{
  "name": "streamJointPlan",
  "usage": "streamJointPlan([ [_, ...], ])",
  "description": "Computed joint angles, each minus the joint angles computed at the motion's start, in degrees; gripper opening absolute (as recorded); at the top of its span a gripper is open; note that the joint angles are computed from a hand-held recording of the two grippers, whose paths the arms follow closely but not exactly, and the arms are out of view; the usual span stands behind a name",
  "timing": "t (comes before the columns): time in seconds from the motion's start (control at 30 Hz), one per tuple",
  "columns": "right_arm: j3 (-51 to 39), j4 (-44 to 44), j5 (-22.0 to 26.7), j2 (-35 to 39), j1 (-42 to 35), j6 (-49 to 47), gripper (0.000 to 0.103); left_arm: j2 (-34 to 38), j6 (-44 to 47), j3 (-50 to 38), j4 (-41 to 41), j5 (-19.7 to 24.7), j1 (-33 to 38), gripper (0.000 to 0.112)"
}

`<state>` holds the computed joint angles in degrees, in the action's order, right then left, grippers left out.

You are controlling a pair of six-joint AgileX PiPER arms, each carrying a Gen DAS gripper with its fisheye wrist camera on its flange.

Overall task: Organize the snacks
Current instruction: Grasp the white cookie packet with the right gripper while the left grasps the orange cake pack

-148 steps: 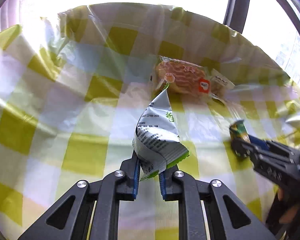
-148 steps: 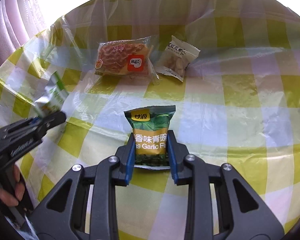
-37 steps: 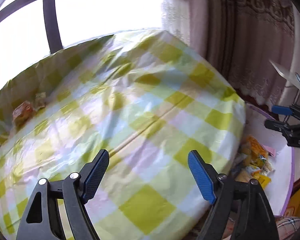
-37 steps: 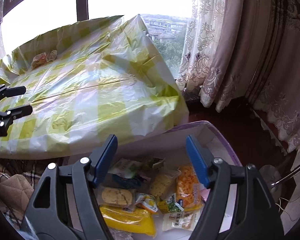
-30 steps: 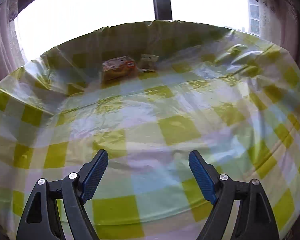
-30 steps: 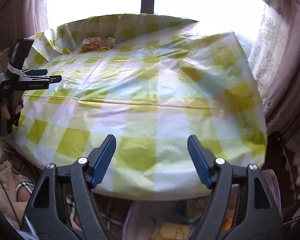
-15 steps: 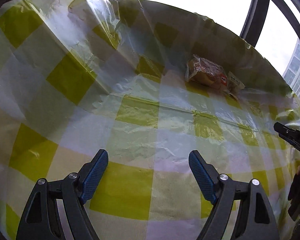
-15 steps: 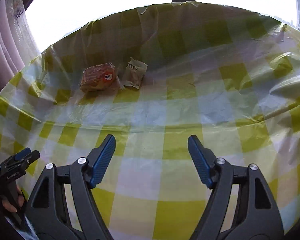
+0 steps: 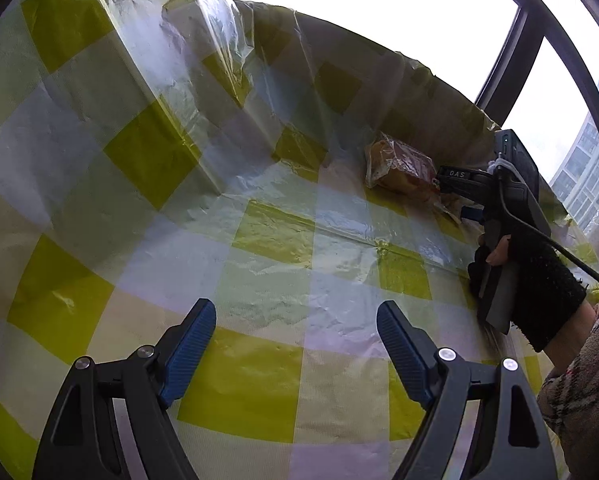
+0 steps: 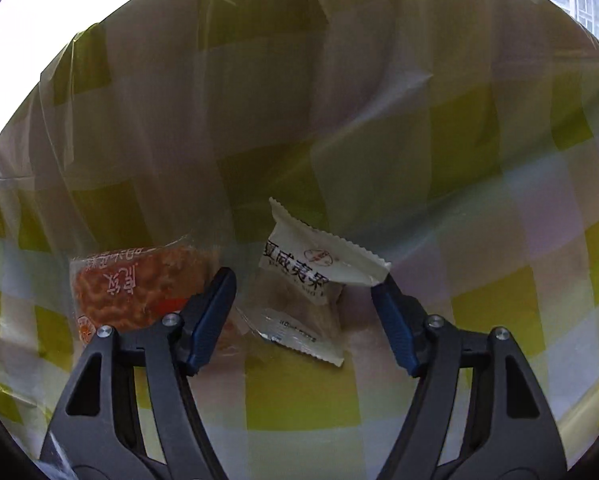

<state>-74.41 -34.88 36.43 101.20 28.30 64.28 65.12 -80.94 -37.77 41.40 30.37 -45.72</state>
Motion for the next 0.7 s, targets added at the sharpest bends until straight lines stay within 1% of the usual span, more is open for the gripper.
streamJointPlan([
  [0.03, -2.49, 1.38, 2.93, 1.85, 0.33, -2.19, 0.074, -0.11, -0.33, 0.15, 0.20, -0.17, 0.05, 0.084],
  [0.07, -3.41, 0.47, 4.61, 2.39, 1.11, -2.79, 0.067, -0.41, -0.76, 0.32, 0.42, -0.15, -0.09, 0.084],
  [0.1, -3.08, 0.63, 4.79, 2.16, 1.55, -4.71, 0.052, -0.61, -0.80, 0.51, 0.33, -0.43, -0.03, 0.084],
  [0.13, -1.93, 1.85, 4.27, 1.07, 1.67, -8.62, 0.051, -0.84, -0.93, 0.66, 0.32, -0.53, -0.02, 0.084],
  [0.17, 1.17, 5.36, 1.47, -1.73, 1.36, -13.38, 0.046, -1.09, -1.76, 0.90, 0.78, -0.27, -0.35, 0.084],
  [0.23, 11.33, 16.82, -6.05, -10.51, -0.36, -24.84, 0.046, -1.15, -2.81, 1.04, 1.42, 0.03, -0.69, 0.084],
  [0.27, 16.68, 21.77, -8.16, -15.51, -0.59, -30.57, 0.046, -0.90, -2.71, 0.86, 1.34, 0.10, -0.72, 0.084],
  [0.33, 26.84, 30.55, -10.04, -25.85, -0.54, -42.02, 0.046, 0.04, -1.13, 0.22, 0.06, -0.04, -0.38, 0.084],
  [0.37, 31.02, 33.24, -9.63, -30.53, -0.43, -46.26, 0.046, 0.55, 0.16, -0.18, -0.95, -0.13, -0.18, 0.084],
  [0.4, 34.45, 34.24, -8.46, -34.61, -0.10, -48.21, 0.046, 1.01, 1.85, -0.60, -2.33, -0.33, 0.18, 0.084],
  [0.43, 37.16, 34.13, -7.22, -38.11, 0.45, -47.87, 0.046, 1.36, 2.41, -0.95, -2.61, -0.05, 0.05, 0.085],
  [0.5, 42.37, 35.82, -7.03, -45.09, 0.55, -47.80, 0.047, 2.18, 4.49, -1.74, -3.98, 0.11, 0.03, 0.089],
  [0.53, 44.20, 35.19, -6.69, -47.93, 1.21, -46.25, 0.047, 2.77, 4.66, -2.33, -3.98, 0.84, -0.39, 0.090],
  [0.57, 44.46, 35.52, -5.80, -49.17, 0.14, -47.01, 0.047, 3.59, 4.58, -3.26, -4.01, 2.08, -0.97, 0.091],
  [0.6, 45.46, 34.24, -5.50, -50.81, 0.53, -45.47, 0.047, 4.68, 3.68, -4.46, -3.92, 3.58, -1.69, 0.094],
  [0.63, 45.48, 35.14, -5.49, -50.87, 0.14, -46.20, 0.047, 6.11, 3.11, -6.27, -4.90, 5.38, -2.15, 0.096],
  [0.67, 45.51, 37.86, -5.27, -51.14, -1.72, -49.23, 0.047, 7.74, 3.17, -8.37, -6.89, 6.26, -2.03, 0.100],
  [0.7, 45.63, 39.66, -5.62, -51.04, -2.60, -50.65, 0.047, 9.55, 3.50, -10.57, -9.63, 5.60, -1.23, 0.100],
])
